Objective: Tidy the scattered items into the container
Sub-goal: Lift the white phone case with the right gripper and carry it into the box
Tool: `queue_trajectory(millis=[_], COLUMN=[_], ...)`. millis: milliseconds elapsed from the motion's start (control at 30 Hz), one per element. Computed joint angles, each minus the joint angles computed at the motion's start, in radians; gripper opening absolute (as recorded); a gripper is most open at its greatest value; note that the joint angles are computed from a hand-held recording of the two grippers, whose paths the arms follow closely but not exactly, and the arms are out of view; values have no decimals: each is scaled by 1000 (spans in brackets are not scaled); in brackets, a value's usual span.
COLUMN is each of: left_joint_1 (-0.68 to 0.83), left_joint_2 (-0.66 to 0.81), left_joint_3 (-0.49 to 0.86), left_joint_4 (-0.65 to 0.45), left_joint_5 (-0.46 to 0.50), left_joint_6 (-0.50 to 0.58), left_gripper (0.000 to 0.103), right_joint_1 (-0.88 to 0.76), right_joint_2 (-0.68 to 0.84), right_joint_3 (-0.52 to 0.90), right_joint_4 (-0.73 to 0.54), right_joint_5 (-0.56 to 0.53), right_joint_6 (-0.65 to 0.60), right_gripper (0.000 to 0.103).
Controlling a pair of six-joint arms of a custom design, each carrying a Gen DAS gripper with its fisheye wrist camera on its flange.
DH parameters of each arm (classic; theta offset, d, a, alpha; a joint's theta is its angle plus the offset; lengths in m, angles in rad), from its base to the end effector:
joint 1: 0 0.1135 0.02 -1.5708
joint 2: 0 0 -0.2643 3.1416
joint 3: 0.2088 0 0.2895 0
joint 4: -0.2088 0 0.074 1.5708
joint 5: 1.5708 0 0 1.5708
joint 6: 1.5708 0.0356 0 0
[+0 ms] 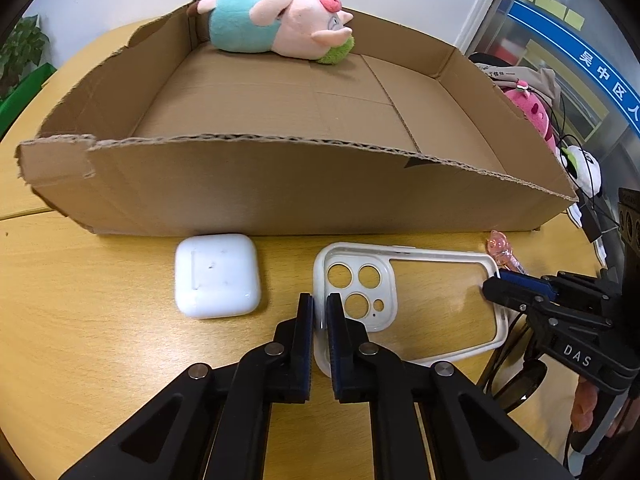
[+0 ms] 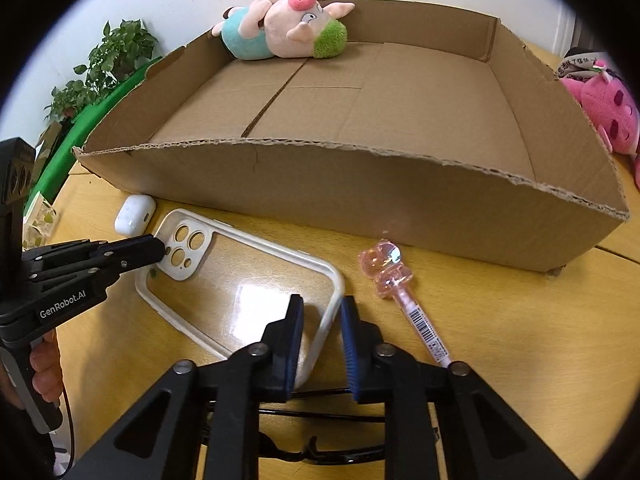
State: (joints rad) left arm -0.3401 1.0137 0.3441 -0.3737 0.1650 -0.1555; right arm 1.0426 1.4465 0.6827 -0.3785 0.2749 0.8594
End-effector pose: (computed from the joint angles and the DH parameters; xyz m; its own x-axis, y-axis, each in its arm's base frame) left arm 0.1814 -0.0704 0.1148 -0.8678 0.1450 -0.4753 0.2759 0.9361 -0.2182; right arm 0.1486 0.2355 0.1247 -0.8859 -0.0717 -0.4583 -0.1584 0.9754 0.1535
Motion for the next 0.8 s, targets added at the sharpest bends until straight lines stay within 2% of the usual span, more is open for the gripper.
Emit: queue_trajectory(millis=[133, 333, 500, 633, 800], left_joint_1=[31, 74, 81, 102, 121], left_joint_2=[-68, -299, -452, -461, -383], left_joint_3=[-25, -44, 20, 123, 274], left_joint_4=[-34, -194, -321, -348, -315], left_joint_5=[14, 47, 28, 36, 62], left_joint_6=[13, 32, 34, 56, 95], left_gripper=[6, 5, 5, 5, 5], right_joint_1=[13, 58, 97, 111, 83], right_joint_2=[-21, -98, -171, -230, -281], right_joint_3=[-18, -2, 48, 101, 198], right_joint_4=[26, -9, -78, -127, -177], right_joint_5=[2, 69, 158, 232, 313], right_joint_6=[16, 23, 8, -30, -134], right_gripper=[9, 8, 7, 8, 8])
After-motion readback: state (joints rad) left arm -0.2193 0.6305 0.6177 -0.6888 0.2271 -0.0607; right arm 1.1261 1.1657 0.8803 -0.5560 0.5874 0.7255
